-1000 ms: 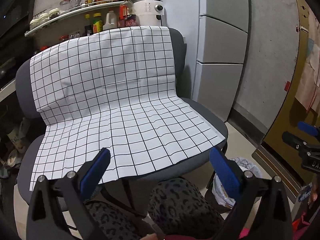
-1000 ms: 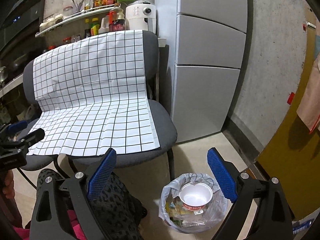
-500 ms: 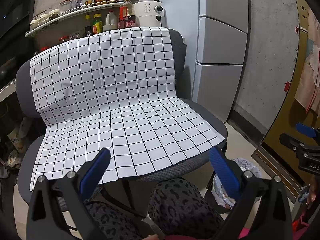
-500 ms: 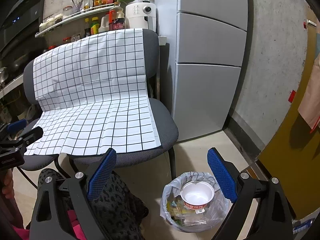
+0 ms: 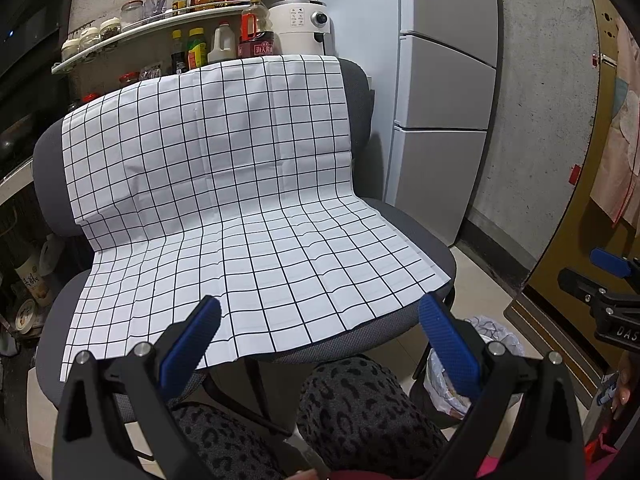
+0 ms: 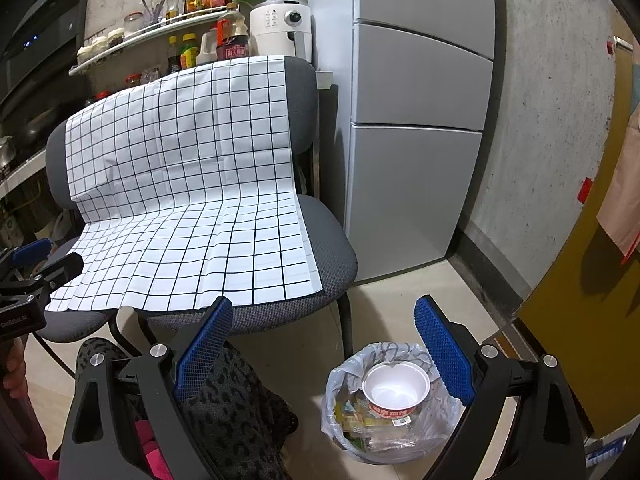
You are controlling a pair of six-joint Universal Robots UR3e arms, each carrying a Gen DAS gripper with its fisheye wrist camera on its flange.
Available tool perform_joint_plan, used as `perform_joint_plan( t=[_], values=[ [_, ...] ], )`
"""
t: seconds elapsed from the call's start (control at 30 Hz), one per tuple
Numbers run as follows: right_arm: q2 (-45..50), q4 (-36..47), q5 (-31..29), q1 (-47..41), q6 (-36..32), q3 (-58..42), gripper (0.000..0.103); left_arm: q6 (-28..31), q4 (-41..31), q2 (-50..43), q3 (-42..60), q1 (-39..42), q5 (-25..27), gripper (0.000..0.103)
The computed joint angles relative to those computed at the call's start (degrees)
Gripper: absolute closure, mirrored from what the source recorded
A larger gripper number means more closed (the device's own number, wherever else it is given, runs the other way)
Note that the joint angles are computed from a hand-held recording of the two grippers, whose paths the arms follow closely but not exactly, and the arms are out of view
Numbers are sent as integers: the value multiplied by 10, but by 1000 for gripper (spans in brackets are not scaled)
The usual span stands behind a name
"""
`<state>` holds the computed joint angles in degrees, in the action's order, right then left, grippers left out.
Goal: Collect trash
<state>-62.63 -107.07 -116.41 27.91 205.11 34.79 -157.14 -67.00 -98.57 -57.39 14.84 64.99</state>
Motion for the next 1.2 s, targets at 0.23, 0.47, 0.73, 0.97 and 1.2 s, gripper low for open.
perform_joint_plan(
  t=[0.23, 0.47, 0.73, 0.97, 1.2],
  values=[
    [3, 4, -1, 1, 2, -5, 12, 0, -2, -1, 4, 1, 0, 7],
    [3, 3, -1, 1, 1, -5, 12, 1, -3, -1, 4, 2, -1, 7],
    [4, 4, 0, 0, 0, -7, 12, 2, -5, 0, 5, 3, -1, 7],
    [5, 8, -1, 1, 3, -10, 12, 5, -6, -1, 6, 5, -4, 7],
    [15, 17, -7, 8, 11, -24, 12, 4, -10, -1, 9, 6, -3, 7]
  ],
)
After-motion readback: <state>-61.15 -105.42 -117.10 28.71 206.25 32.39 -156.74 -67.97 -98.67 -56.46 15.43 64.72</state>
